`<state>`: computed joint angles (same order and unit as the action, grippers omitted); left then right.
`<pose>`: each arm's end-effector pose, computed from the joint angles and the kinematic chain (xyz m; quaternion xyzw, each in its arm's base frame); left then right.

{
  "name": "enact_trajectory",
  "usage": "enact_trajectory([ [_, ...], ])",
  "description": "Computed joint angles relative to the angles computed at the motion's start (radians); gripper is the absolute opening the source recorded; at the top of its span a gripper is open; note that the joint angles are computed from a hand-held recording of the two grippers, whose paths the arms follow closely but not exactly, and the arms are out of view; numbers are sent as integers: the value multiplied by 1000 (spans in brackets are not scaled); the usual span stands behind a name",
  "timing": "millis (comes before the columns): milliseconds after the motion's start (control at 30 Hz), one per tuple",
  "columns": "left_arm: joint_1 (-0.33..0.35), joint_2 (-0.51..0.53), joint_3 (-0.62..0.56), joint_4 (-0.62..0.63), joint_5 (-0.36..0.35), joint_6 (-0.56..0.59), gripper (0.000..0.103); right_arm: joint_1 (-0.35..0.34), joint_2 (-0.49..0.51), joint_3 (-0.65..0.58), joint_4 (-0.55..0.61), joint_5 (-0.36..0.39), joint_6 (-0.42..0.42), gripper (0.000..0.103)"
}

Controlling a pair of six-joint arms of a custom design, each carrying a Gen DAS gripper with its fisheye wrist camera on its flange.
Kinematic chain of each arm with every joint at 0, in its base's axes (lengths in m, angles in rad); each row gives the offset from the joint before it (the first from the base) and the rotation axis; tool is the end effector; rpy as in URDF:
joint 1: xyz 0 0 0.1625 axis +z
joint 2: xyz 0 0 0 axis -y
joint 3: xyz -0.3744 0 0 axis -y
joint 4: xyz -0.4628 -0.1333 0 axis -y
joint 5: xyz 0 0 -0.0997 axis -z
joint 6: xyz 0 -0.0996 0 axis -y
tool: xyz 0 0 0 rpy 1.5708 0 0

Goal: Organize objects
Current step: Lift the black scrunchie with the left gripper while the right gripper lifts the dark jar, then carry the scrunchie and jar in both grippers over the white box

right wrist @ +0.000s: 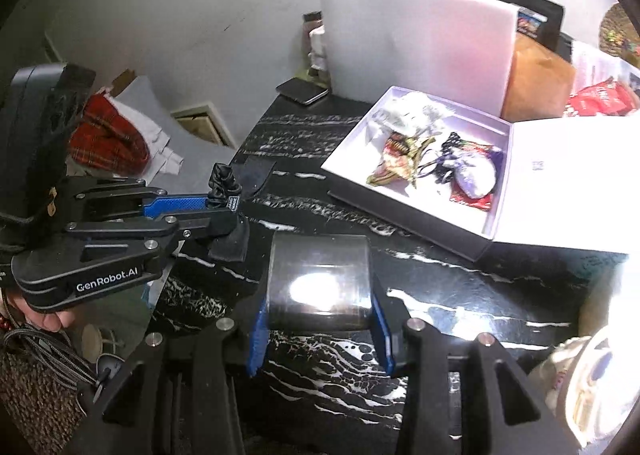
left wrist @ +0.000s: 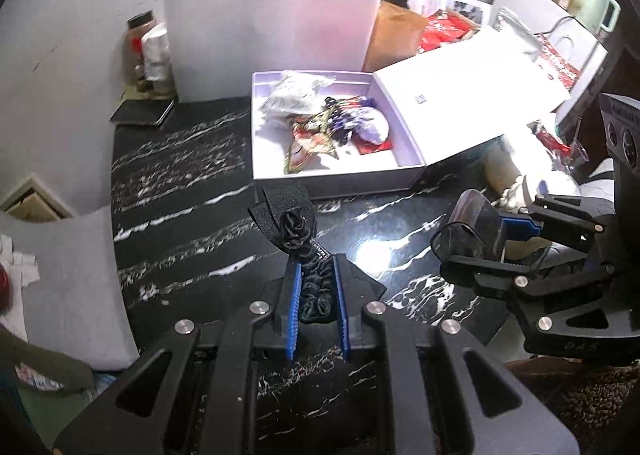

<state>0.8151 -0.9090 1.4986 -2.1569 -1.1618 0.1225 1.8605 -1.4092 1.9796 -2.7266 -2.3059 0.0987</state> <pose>-0.3639 -0.6383 0.1088 0.4166 0.8861 -0.0616 0.1935 0.2276 -0.5308 0.2756 -0.0180 -0.8993 0.3306 0.2856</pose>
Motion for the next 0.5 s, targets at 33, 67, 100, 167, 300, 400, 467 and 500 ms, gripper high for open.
enact_trajectory([
  [33, 0, 7, -11, 2, -12, 12, 14, 1, -4, 1, -8, -4, 10, 43],
  [67, 0, 16, -25, 6, -23, 27, 14, 3, -7, 2, -21, -11, 23, 43],
  [100, 0, 26, -40, 11, -32, 39, 14, 6, -7, 2, -30, -23, 34, 43],
  [167, 1, 45, -65, 17, -51, 57, 14, 12, -7, 1, -47, -51, 51, 43],
  [300, 2, 94, -121, 37, -73, 84, 14, 10, -17, 6, -57, -76, 78, 43],
  [400, 3, 137, -171, 61, -93, 94, 14, -1, -27, 9, -52, -81, 93, 43],
  [467, 4, 175, -213, 73, -102, 108, 14, -13, -33, 8, -50, -78, 95, 43],
  [500, 3, 192, -230, 76, -104, 111, 14, -19, -36, 9, -53, -75, 92, 43],
])
